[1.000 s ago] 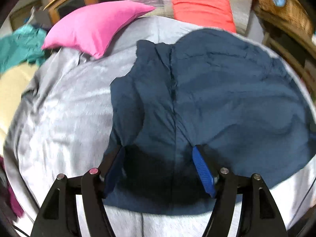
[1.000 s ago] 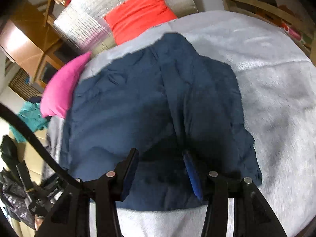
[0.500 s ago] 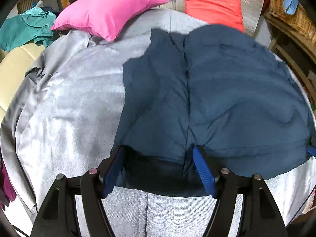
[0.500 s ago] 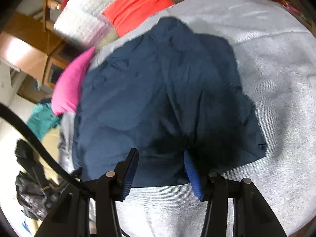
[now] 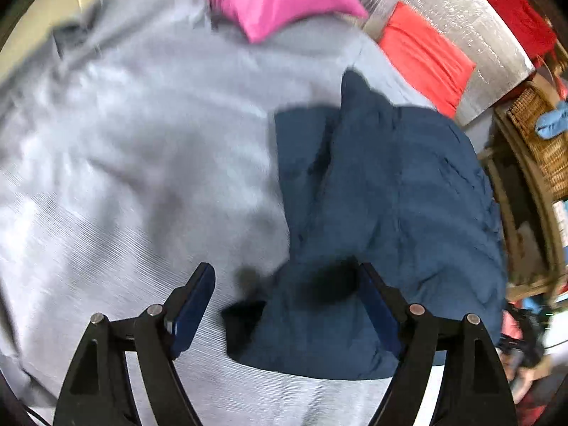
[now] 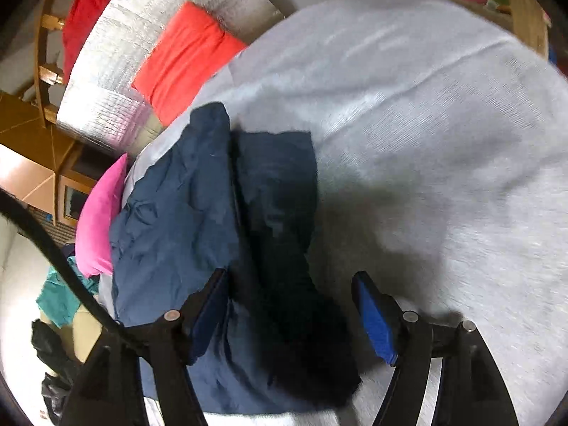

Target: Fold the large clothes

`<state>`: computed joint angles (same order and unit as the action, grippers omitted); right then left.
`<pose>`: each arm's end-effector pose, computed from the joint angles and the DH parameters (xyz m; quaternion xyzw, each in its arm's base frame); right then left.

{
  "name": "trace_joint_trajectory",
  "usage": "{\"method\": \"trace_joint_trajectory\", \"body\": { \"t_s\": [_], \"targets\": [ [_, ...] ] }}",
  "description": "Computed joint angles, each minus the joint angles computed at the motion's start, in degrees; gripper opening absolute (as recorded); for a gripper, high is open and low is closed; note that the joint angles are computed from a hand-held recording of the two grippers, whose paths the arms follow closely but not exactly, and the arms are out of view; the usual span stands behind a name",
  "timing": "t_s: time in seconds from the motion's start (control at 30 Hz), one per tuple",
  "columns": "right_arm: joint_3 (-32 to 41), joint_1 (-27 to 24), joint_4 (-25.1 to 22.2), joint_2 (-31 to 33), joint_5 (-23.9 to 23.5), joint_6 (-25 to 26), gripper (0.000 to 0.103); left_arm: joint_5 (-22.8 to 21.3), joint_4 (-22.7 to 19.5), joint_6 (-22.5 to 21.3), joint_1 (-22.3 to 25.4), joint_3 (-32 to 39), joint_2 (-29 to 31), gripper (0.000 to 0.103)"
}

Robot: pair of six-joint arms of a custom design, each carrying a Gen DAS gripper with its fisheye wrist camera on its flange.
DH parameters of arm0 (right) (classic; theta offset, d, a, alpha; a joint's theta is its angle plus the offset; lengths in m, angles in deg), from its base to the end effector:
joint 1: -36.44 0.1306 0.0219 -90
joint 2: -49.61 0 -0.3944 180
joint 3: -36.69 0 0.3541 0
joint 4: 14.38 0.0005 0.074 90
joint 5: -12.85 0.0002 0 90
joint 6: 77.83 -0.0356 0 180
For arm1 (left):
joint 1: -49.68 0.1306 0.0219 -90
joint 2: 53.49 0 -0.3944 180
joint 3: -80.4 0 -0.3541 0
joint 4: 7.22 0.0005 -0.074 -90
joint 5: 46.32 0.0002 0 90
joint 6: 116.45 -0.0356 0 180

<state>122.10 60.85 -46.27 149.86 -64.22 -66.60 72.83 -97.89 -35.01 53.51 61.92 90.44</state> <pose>0.4668 0.2025 0.3487 0.4588 0.8027 0.2220 0.3096 0.7082 0.0295 0.3692 0.0765 0.9549 -0.2321 0.1684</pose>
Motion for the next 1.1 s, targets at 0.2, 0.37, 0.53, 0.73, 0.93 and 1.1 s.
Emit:
{"method": "trace_joint_trajectory", "body": {
  "t_s": [0.2,0.37,0.53,0.73,0.93,1.1],
  "targets": [
    [2.36,1.34,3.42,2.48,-0.2,3.14,0.06,5.1,-2.65,0.89,0.37,0.69,0.96,0.075],
    [8.44,4.94,-1.62,3.74,9.05,11.75,0.055,3.94,-0.12,0.0,0.05,-0.89,0.04,0.064],
    [11.15,4.12,-8.15,6.54,5.83,8.3,0.056,-0.06,1.93,0.04,-1.01,-5.1,-1.75,0.066],
    [10.36,8.52,-11.16,1.62,19.59,6.65,0.056,-3.87,20.1,0.49,-0.44,-24.92,-15.29,0.064],
    [11.79,11.87,-7.04,1.96,18.23,13.16,0.054,-1.92,29.01,-4.98,-1.7,-35.68,-22.92,0.065],
    [18.09,10.79,-10.44,9.13,6.63,13.41,0.051,-8.04,23.47,-10.07,-4.73,-35.57,-21.15,0.066]
  ]
}}
